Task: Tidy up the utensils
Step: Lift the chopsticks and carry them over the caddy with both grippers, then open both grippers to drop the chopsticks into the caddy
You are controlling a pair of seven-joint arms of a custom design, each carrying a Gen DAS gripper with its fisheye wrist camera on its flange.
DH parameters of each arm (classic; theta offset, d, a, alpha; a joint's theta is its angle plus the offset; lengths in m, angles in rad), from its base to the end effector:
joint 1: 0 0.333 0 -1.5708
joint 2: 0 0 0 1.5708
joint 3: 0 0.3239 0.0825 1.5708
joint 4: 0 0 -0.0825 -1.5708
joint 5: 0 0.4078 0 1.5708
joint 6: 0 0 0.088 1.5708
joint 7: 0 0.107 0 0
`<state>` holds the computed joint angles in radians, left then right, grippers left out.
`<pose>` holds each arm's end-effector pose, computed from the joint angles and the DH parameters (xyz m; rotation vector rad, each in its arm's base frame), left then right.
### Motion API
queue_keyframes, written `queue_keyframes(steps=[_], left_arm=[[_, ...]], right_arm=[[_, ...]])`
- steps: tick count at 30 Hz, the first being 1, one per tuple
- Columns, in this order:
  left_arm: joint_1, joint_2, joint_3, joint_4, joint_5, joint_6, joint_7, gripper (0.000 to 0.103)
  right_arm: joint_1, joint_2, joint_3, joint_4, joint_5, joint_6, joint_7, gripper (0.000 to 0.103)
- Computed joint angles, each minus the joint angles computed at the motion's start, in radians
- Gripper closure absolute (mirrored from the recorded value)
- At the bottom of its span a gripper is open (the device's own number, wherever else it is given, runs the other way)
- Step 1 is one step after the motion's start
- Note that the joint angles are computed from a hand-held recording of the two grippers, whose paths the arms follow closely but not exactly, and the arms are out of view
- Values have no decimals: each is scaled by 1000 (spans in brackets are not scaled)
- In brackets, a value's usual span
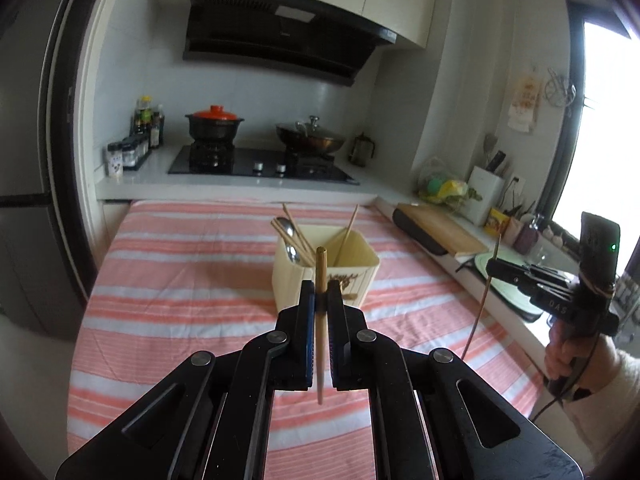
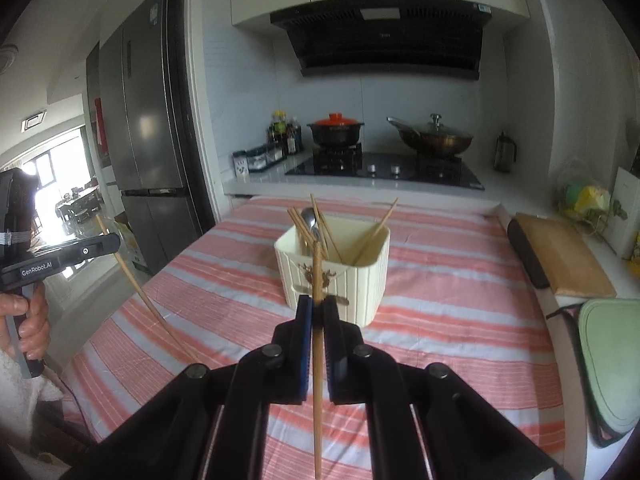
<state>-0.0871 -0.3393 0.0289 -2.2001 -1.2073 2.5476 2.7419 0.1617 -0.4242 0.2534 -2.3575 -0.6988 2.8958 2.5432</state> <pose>0.5178 -0.0163 0.5931 -1.3210 2.0101 -1.4598 0.4267 0.2466 0.5816 -1.6214 1.5041 -0.7892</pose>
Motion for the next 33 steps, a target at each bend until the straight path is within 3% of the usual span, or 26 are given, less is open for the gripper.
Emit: queue_keyframes(steps=[6, 9, 13, 15, 18, 21, 24, 29, 33], left_arm=[[4, 87, -5, 160, -30, -8, -34, 99], [2, 150, -25, 280, -81, 39, -11, 99], [1, 268, -80, 440, -119, 155, 21, 99], [-1, 345, -119, 519, -90, 231, 16, 99], [1, 457, -165, 612, 66, 286, -106, 99], [-7, 563, -173, 693, 269, 258, -294, 99], [-27, 655, -156, 767, 453, 197, -470, 99], [-41, 768, -144, 867, 656, 69, -648, 99], [-44, 847, -149, 954, 771, -27, -761, 97]], right_arm=[[-92, 76, 19, 104, -81, 91, 64, 97], [-137, 157, 24, 218, -153, 113, 94, 97], [-245, 295, 83, 442, -485, 150, 341, 97], [-247, 372, 83, 553, -644, 138, 458, 97], [-208, 476, 56, 668, -747, 112, 525, 97], [-173, 569, 28, 725, -674, 82, 418, 97], [-178, 634, 35, 732, -427, 59, 188, 97], [-261, 728, 149, 749, 63, -63, -215, 97], [-262, 792, 166, 797, 220, -163, -348, 97]])
